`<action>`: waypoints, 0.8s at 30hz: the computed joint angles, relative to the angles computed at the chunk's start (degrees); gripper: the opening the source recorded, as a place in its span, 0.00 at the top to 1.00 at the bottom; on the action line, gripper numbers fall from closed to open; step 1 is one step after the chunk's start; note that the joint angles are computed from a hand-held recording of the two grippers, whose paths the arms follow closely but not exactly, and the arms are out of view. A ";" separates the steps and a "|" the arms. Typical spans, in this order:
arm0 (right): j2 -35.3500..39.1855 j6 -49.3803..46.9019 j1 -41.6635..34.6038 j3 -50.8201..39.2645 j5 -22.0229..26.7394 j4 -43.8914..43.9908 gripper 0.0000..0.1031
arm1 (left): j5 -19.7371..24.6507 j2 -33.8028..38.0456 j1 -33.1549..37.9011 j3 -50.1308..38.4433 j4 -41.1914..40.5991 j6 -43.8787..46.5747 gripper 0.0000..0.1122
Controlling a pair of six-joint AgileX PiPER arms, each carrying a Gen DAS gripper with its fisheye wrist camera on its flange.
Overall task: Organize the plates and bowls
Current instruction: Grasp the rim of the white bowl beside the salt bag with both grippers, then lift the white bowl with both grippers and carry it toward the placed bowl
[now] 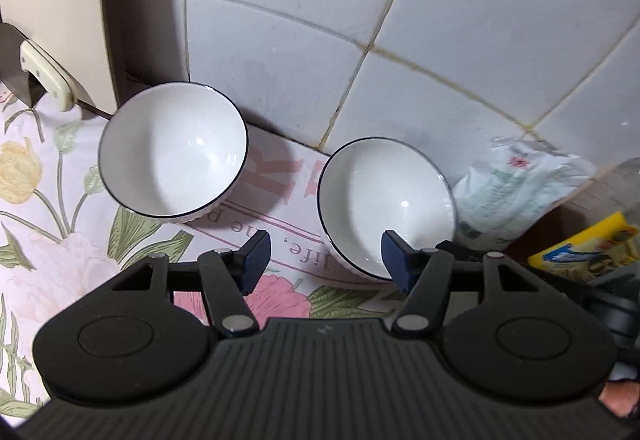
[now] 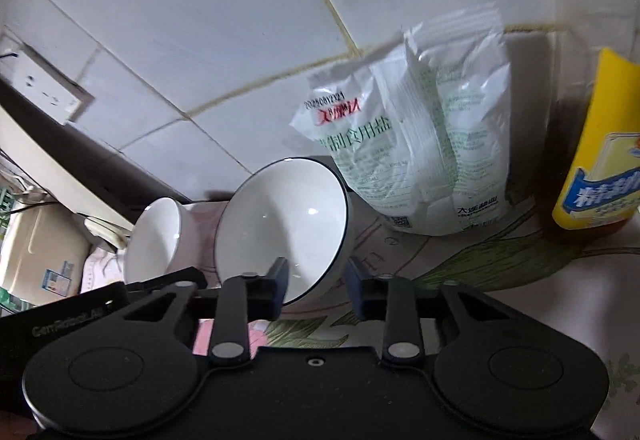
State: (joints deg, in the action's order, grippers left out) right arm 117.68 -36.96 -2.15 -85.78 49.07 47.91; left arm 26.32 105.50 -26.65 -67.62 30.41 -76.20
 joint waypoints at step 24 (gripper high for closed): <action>3.85 11.71 3.41 -2.24 -4.39 -5.36 0.79 | 0.16 4.77 1.53 -3.89 -10.58 12.97 0.88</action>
State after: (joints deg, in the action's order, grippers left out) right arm 121.53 -25.25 1.25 -88.02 44.67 42.56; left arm 26.48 110.28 -25.13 -71.50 19.83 -63.23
